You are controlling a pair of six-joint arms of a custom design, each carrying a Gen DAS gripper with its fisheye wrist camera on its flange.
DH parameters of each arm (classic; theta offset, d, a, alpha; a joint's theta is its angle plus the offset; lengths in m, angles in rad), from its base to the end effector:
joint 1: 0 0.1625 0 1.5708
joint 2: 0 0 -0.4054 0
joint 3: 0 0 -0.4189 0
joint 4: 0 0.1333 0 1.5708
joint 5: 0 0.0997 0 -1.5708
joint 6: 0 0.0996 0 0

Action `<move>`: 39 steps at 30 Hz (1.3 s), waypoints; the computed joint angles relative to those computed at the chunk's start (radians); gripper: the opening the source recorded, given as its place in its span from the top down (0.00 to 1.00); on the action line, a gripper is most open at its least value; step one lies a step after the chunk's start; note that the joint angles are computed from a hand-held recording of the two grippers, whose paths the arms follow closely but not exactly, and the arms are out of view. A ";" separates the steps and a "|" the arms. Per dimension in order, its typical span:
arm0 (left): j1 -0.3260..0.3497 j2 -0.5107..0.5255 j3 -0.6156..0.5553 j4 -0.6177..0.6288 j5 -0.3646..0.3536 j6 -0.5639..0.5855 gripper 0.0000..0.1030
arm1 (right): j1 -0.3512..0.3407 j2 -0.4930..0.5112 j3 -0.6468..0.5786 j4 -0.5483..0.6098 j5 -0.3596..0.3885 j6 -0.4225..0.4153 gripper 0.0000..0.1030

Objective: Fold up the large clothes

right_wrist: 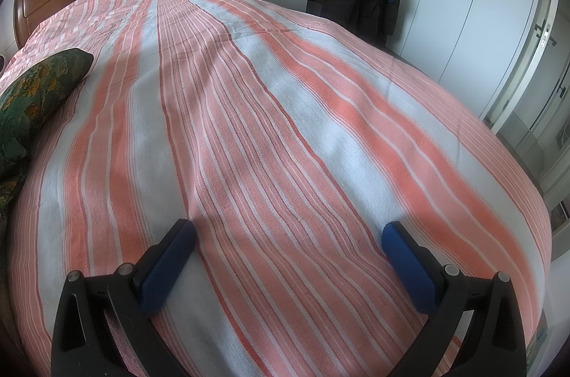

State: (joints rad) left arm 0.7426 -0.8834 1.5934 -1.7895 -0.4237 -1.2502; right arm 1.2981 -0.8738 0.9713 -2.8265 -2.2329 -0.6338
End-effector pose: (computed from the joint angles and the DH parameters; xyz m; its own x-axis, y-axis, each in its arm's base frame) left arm -0.3225 -0.6002 0.1196 -0.6042 -0.3788 -0.7010 0.2415 0.7513 -0.6141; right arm -0.1431 -0.7793 0.4924 -0.5538 0.3795 0.7412 -0.2730 0.7582 -0.5922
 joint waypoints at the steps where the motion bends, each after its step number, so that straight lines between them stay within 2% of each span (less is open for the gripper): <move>1: 0.001 -0.002 -0.003 0.013 -0.001 -0.018 0.00 | 0.000 0.000 0.000 0.000 0.000 0.000 0.00; 10: 0.001 0.005 -0.035 0.130 0.001 -0.104 0.00 | 0.001 0.001 -0.002 0.000 -0.001 0.000 0.00; 18: 0.009 0.012 -0.051 0.158 -0.013 -0.138 0.00 | 0.001 0.003 -0.003 -0.001 -0.003 -0.002 0.00; 39: 0.002 0.049 -0.085 0.220 -0.024 -0.136 0.00 | 0.000 -0.002 0.008 -0.012 0.004 -0.003 0.00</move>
State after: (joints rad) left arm 0.7448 -0.8339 1.5080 -1.5696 -0.4478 -1.3862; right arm 1.2978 -0.8760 0.9791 -2.8385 -2.2294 -0.6365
